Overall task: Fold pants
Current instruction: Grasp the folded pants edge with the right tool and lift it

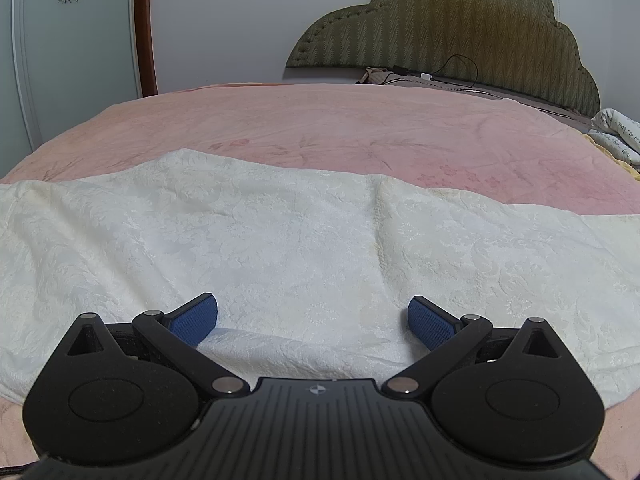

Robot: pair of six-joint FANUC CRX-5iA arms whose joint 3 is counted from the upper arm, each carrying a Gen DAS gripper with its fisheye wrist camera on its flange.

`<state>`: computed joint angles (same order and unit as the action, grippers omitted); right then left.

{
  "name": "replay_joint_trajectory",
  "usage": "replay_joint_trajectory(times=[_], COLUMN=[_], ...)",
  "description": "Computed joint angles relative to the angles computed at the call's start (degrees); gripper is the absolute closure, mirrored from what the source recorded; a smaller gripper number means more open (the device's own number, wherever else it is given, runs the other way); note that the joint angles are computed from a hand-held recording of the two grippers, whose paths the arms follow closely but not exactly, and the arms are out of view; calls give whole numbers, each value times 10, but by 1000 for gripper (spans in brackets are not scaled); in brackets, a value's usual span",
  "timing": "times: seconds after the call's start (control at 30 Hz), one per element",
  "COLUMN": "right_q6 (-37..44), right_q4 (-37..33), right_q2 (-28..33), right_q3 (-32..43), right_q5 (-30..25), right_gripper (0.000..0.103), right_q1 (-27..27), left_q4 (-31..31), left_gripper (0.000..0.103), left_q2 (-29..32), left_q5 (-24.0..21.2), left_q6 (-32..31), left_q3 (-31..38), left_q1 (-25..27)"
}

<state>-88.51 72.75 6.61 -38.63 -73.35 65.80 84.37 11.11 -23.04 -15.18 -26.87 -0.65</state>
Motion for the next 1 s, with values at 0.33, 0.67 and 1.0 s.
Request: replay_joint_trajectory(times=[0.33,0.67,1.0], right_q6=[-54,85,573], right_q4=[-47,-67,-74], right_q2=[-5,10,151], right_q3=[-7,33,245], right_q5=[-13,-38,-129], right_gripper=[87,91,91], right_q1=[20,21,8], left_q4=[2,21,-183], left_gripper=[0,2,1], left_q2=[1,-1,127], left_q5=[0,-54,-493], left_q6=[-2,-4,341], left_q3=[0,-1,187], left_q1=[0,19,124])
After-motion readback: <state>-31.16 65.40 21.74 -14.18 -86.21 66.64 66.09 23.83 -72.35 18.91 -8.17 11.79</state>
